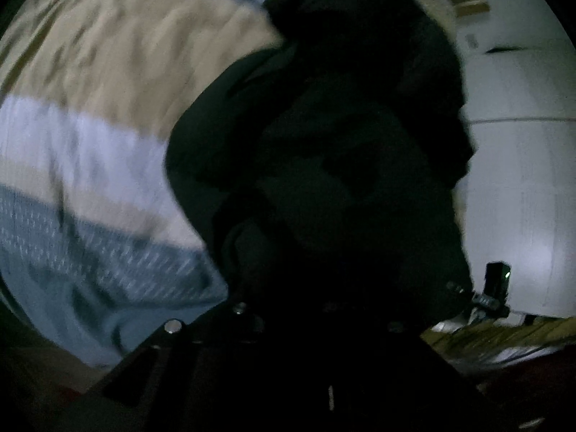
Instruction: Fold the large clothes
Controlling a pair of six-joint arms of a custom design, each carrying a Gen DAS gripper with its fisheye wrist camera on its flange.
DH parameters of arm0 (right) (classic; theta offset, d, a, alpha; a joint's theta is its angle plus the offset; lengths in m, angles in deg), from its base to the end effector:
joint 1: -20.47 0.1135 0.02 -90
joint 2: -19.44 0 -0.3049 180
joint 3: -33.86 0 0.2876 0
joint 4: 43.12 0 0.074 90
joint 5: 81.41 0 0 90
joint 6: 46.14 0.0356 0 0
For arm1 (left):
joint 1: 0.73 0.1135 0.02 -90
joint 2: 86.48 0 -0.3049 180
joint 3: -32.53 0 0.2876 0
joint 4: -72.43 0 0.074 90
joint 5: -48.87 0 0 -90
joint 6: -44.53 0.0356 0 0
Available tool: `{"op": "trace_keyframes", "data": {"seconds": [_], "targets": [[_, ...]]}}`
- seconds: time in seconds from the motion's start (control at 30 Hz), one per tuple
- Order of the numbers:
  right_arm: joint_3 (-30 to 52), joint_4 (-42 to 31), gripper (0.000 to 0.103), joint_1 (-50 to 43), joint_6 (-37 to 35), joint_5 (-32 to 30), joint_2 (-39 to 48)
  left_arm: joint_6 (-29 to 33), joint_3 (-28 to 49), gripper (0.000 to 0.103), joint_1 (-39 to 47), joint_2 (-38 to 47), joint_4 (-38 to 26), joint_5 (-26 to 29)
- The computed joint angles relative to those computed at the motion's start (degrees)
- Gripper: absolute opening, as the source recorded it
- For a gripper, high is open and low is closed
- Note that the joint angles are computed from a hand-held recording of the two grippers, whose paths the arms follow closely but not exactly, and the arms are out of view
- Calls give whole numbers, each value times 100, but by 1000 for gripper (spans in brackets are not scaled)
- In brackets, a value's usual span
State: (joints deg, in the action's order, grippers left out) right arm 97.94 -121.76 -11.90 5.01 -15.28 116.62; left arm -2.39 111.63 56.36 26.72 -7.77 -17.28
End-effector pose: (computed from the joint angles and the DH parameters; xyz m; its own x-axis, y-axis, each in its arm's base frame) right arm 0.2269 -0.1268 0.1600 -0.9975 -0.0469 0.0527 -0.0122 0.8510 0.5251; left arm 0.1938 0.2729 0.1354 -0.9479 -0.3149 0.0489 -0.2886 0.7835 -0.5502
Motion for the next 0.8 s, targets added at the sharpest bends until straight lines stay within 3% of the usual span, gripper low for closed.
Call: {"op": "trace_keyframes", "data": {"seconds": [0.23,0.37,0.47,0.57,0.63,0.8], "targets": [[1047,-429,10,234,63,-962,-320,-781,1116,6,-716,-140,-508,1463],[2153,-386,10,520,626,-1557,50,-1692,2272,6,-999,321,-484,2264],[2951,-180,10,789,1278,-2002,379,-2768,3336,6,-1203,853,-121,2731],[3769,84,11,969,2046,-2307,843,-3665,4370,6,-1336,1388,123,2862],[4223,379,12,1106,2620,-2384,1146,-3804,4934,6,-1297,1709,5,2844],[4994,1005,15,1651,4015,-1806,1887,-4770,6940,6,-1703,3042,-87,2374]]}}
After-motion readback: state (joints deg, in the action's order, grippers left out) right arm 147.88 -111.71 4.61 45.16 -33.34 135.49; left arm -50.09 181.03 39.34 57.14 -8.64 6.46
